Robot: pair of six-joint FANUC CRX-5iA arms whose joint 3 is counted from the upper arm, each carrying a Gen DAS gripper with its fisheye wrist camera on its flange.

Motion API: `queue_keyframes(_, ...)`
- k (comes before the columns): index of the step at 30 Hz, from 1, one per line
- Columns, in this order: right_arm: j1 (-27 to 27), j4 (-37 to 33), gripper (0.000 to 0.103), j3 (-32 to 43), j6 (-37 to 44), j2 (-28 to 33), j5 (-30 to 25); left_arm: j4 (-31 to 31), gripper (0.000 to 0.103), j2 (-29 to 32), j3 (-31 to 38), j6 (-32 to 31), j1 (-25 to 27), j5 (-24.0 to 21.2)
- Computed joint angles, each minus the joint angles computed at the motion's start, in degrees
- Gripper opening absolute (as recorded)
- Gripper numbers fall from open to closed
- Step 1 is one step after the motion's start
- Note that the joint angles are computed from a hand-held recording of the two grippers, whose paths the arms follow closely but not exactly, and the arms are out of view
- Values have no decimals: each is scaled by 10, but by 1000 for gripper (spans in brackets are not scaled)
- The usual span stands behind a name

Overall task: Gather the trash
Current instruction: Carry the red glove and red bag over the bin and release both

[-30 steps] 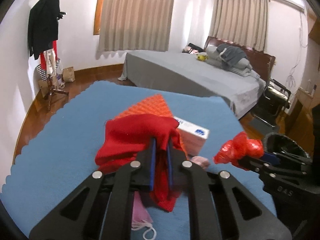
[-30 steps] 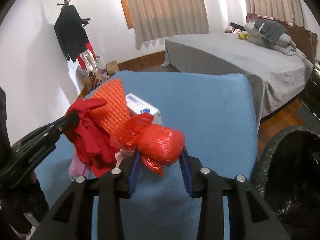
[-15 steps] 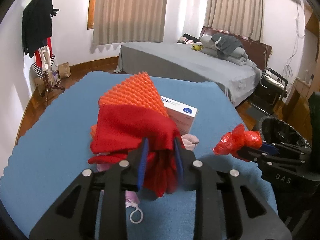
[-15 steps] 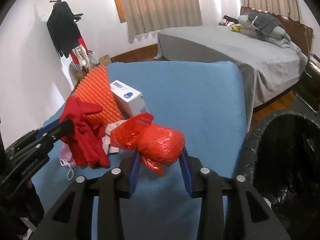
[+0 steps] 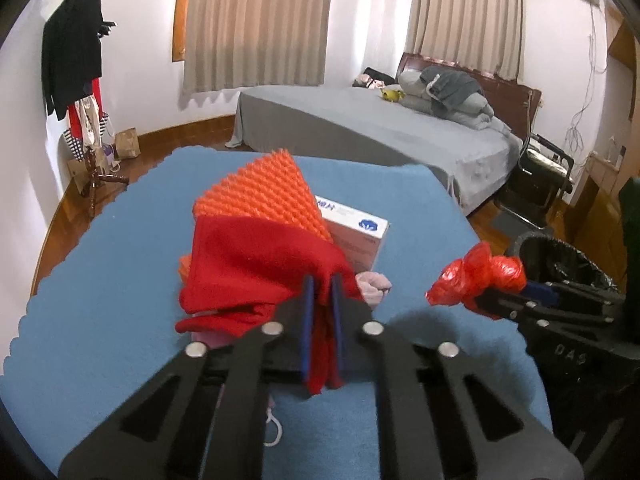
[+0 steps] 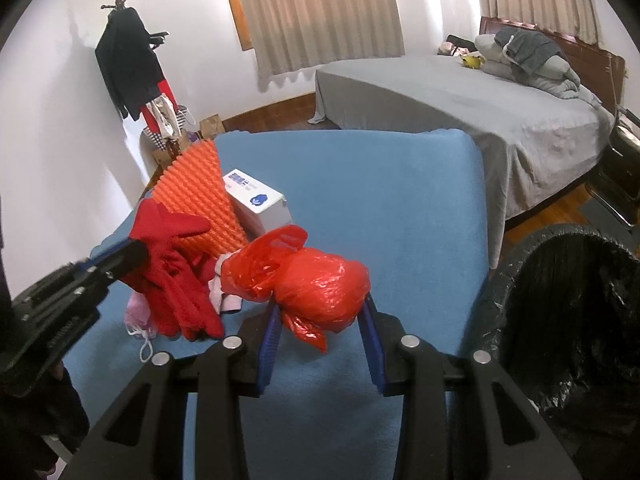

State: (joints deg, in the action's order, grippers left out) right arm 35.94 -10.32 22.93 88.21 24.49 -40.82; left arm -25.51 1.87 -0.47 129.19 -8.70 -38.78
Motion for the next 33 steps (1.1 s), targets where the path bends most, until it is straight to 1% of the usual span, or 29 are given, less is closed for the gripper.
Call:
queue_keyframes(5,-2,-6,37,-1,6,-5,1,-7,3,-4,-2,10,-1,2)
queue_keyframes(10,-6,-13,37,-4,12,-14,9,-24,3,-23,-1,27,-9,22)
queue_keyframes(17,-14,-5,37,-15,4,-34,26,-18,3,-31,13,23,-26,49)
queue_keyframes(23,-25,21,37,-43,-24,-63,48,10,3,-23,22,-8,-42,77)
queue_keyframes(29,-41,59,37,-77,-60,-91,62,33,3,1,40,-38,-62,81)
queue_keyframes(33,-52,89,37,-104,-88,-106,71,65,3,23,50,-66,-70,90)
